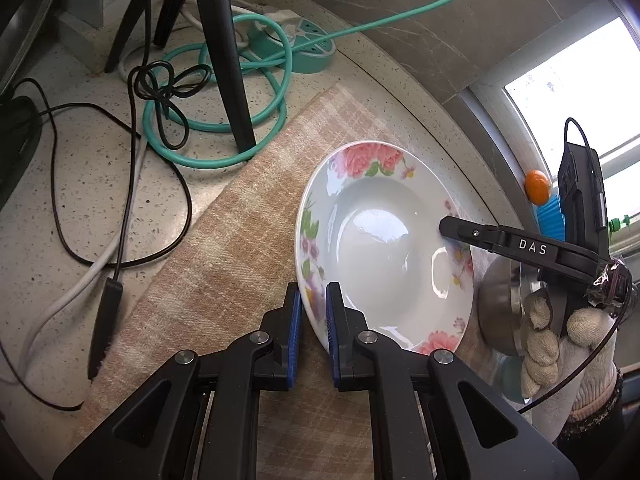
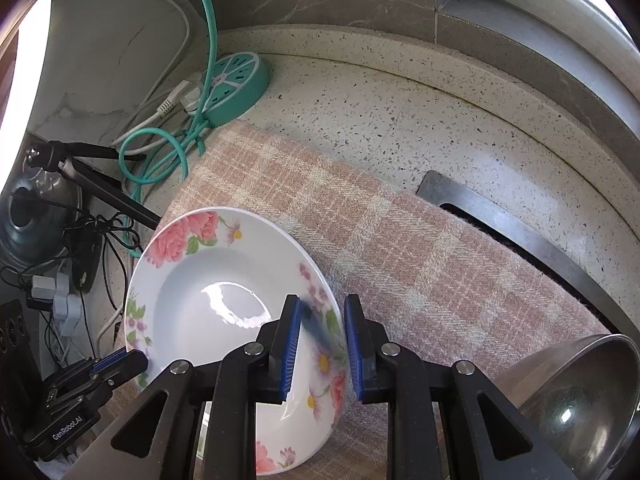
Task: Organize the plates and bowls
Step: 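Close both tools on the rim of the deep pink-rose plate, then lift the pink-rose plate with both tools and carry it over the stacked plates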
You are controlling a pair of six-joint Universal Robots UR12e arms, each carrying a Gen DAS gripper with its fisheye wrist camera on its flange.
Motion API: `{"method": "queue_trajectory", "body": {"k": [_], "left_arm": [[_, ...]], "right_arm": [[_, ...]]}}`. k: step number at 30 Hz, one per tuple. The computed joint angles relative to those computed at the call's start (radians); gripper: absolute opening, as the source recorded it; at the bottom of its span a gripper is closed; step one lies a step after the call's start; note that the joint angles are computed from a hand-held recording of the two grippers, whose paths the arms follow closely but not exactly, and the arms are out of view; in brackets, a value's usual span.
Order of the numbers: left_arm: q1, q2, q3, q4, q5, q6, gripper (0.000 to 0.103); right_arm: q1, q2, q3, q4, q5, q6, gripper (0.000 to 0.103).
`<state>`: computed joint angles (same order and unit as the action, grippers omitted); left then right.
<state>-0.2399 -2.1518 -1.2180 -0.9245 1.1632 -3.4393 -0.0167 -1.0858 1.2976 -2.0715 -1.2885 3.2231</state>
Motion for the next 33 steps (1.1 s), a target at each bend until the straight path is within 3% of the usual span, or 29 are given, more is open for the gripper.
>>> {"method": "queue_trajectory", "body": {"k": [16, 33], "left_arm": [[0.018, 0.039, -0.059, 0.036, 0.015, -0.02, 0.009], [0.042, 0.111, -0.149, 0.08, 0.014, 0.017, 0.009]], "right_arm": [[0.007, -0.035, 0.049, -0.009, 0.038, 0.033, 0.017], [0.016, -0.087, 0.129, -0.081, 0.07, 0.097, 0.015]]}}
